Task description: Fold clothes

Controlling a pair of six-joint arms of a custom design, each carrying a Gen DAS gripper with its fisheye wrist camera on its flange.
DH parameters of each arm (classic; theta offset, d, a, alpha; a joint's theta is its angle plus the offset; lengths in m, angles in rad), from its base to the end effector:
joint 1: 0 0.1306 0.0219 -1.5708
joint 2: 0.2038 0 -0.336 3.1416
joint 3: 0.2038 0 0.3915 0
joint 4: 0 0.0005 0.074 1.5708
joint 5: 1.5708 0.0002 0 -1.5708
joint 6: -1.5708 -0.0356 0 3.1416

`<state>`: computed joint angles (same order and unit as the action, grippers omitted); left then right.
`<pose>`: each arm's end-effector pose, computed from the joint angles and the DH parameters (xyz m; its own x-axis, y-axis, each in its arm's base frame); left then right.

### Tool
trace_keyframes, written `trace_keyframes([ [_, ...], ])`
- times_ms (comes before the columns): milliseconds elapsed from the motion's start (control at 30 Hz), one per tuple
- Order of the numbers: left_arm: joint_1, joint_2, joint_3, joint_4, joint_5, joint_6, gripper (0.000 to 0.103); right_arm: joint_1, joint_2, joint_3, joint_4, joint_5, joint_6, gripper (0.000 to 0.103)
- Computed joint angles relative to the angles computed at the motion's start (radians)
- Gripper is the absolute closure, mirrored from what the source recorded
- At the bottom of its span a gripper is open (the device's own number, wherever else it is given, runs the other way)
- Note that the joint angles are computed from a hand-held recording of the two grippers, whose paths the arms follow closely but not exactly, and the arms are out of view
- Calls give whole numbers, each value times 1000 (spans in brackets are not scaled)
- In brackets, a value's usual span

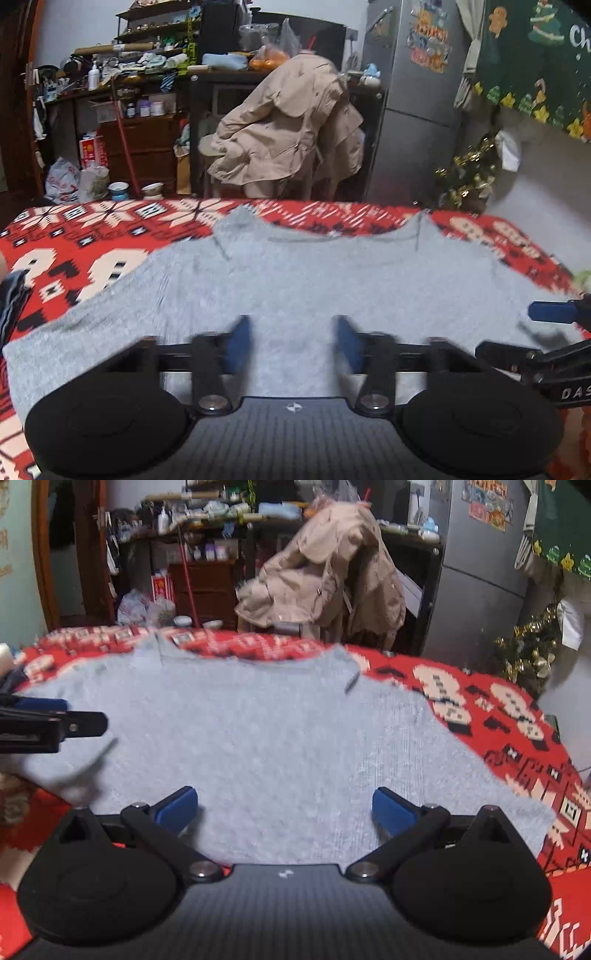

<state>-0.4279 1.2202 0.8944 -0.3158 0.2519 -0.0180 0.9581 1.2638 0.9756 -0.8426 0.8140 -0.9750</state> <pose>0.3877 -0.1871 0.2726 -0.5339 0.2627 -0.8037 0.5933 0.7937 -0.1347 0.2541 0.3157 0.2644 -0.6095 0.1212 -0.7835 0.2154 0.9764 -0.0166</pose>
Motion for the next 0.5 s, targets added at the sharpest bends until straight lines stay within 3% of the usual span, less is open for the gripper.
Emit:
trace_keyframes([
  [33, 3, 13, 21, -18, 16, 10, 92, 2, -16, -3, 20, 6, 9, 11],
  [133, 7, 68, 78, -47, 36, 27, 97, -16, -53, -6, 90, -4, 53, 29],
  [267, 13, 125, 133, -74, 25, 10, 100, -86, -27, 38, 105, -64, 112, 82],
  [300, 17, 137, 145, -81, 29, 9, 100, -104, -12, 53, 101, -83, 120, 88],
  [500, 44, 208, 210, -120, 58, -33, 100, -209, 52, 82, 166, -214, 162, 88],
])
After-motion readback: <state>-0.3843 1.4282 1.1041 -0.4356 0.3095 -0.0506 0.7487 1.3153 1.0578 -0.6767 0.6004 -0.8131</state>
